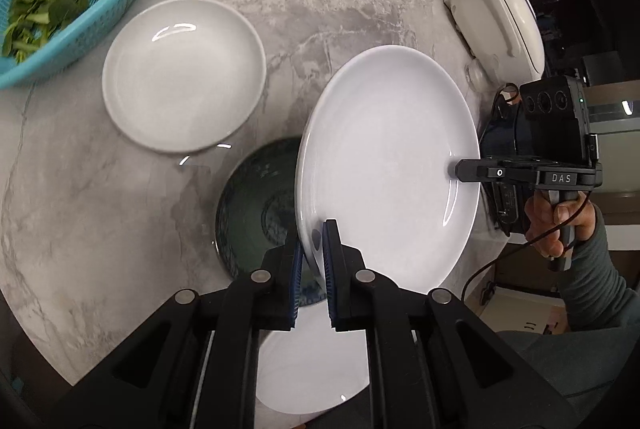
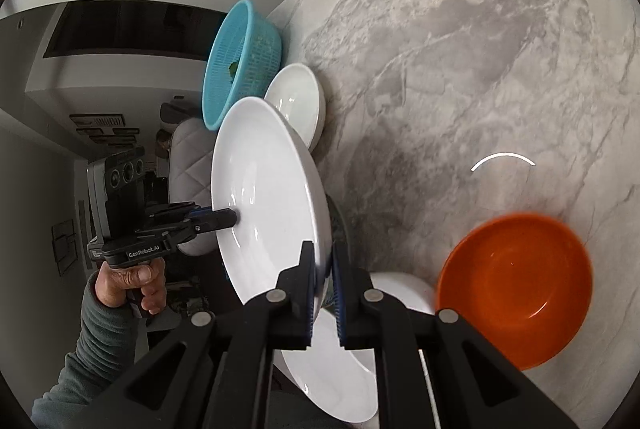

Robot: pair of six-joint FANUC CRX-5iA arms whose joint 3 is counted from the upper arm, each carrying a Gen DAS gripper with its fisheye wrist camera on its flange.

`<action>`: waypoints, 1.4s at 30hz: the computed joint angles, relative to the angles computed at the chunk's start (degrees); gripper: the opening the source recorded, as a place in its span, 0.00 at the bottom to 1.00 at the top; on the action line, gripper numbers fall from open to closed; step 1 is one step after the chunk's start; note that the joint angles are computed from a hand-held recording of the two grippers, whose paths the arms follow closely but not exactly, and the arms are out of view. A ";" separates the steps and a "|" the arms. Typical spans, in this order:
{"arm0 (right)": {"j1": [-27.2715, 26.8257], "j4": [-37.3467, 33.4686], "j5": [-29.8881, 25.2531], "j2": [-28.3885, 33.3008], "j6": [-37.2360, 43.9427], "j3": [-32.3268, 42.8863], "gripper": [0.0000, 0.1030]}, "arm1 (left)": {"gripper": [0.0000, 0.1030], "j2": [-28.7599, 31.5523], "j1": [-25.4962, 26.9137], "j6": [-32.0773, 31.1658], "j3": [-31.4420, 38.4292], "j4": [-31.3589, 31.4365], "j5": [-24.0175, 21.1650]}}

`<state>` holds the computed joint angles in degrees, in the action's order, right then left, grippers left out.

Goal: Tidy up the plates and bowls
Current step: 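Lift the smaller white plate with both grippers and carry it toward the large plate, then lower the smaller white plate onto the large white plate with both grippers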

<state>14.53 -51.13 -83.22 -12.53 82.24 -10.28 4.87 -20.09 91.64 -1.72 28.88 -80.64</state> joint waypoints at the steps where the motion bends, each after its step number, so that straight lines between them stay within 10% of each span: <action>1: 0.12 -0.17 -0.34 -0.27 -0.11 -0.06 0.10 | 0.08 -1.99 0.06 0.41 -1.99 0.03 0.19; 19: 16.43 3.62 5.25 -14.68 -12.76 -14.44 0.10 | 0.08 -31.22 -2.75 10.24 -30.60 0.47 1.33; 42: 30.31 10.61 13.12 -18.67 -23.76 -22.08 0.10 | 0.08 -33.09 -13.72 20.60 -38.70 -0.90 11.53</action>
<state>44.83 -40.51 -70.11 -31.21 58.48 -32.36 -28.22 -33.81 112.24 -40.41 27.99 -69.12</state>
